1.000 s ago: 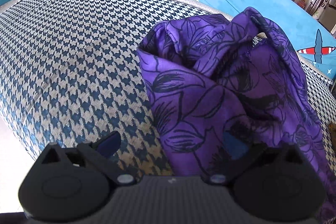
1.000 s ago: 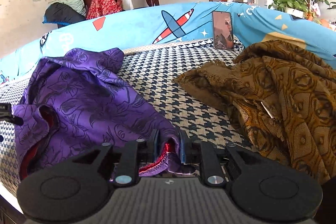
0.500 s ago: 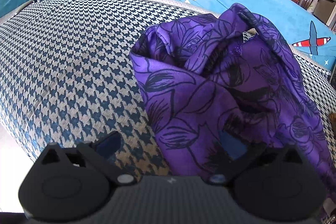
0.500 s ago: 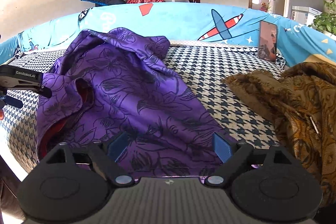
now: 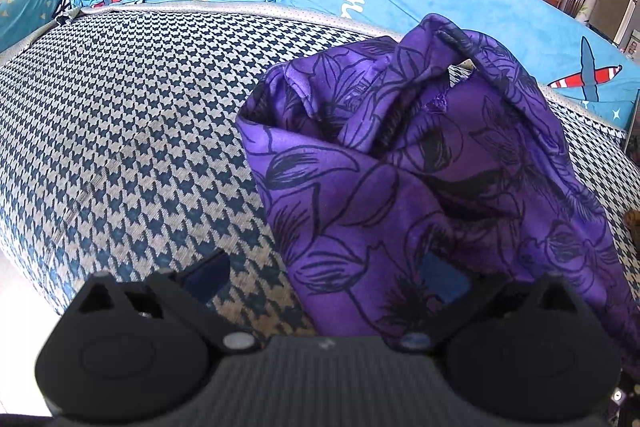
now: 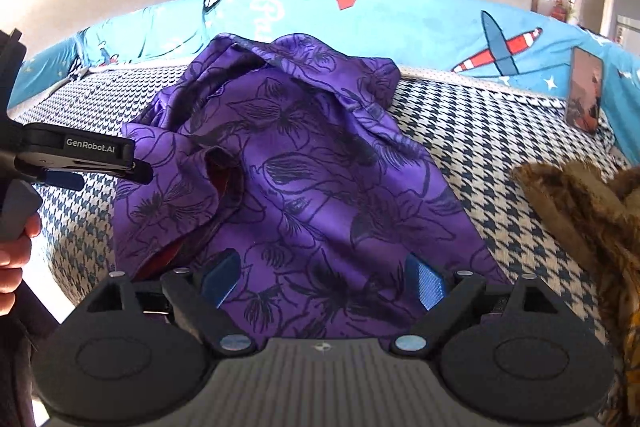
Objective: Fold clothes
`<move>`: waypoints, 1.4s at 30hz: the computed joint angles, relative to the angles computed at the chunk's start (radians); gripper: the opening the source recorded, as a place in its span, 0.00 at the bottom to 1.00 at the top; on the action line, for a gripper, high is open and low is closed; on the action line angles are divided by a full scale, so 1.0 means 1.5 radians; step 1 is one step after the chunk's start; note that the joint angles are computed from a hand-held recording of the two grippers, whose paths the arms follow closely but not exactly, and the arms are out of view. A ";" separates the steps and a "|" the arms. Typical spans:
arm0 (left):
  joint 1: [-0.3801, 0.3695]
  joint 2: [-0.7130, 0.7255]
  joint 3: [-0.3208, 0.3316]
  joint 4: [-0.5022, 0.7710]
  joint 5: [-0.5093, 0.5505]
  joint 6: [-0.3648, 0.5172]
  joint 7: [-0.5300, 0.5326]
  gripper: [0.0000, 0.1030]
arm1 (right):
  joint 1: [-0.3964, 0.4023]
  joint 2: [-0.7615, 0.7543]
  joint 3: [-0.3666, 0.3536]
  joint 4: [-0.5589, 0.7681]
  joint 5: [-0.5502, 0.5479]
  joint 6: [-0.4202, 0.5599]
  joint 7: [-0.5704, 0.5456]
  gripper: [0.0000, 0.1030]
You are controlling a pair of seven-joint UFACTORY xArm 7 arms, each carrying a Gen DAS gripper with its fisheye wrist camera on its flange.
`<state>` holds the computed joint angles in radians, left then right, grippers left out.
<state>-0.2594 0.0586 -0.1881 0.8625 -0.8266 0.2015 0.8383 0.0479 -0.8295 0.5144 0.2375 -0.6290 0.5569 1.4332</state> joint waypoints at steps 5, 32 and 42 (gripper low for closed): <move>-0.001 0.016 -0.008 0.013 0.010 -0.027 -0.004 1.00 | -0.045 0.055 -0.057 0.034 -0.052 -0.078 -0.117 0.96; 0.050 0.159 -0.051 0.197 0.256 0.031 -0.250 1.00 | -0.325 0.353 0.043 0.303 -0.554 -0.087 0.113 1.00; 0.060 0.160 -0.027 0.208 0.280 0.042 -0.306 1.00 | -0.267 0.500 -0.009 0.410 -0.690 -0.023 0.162 0.99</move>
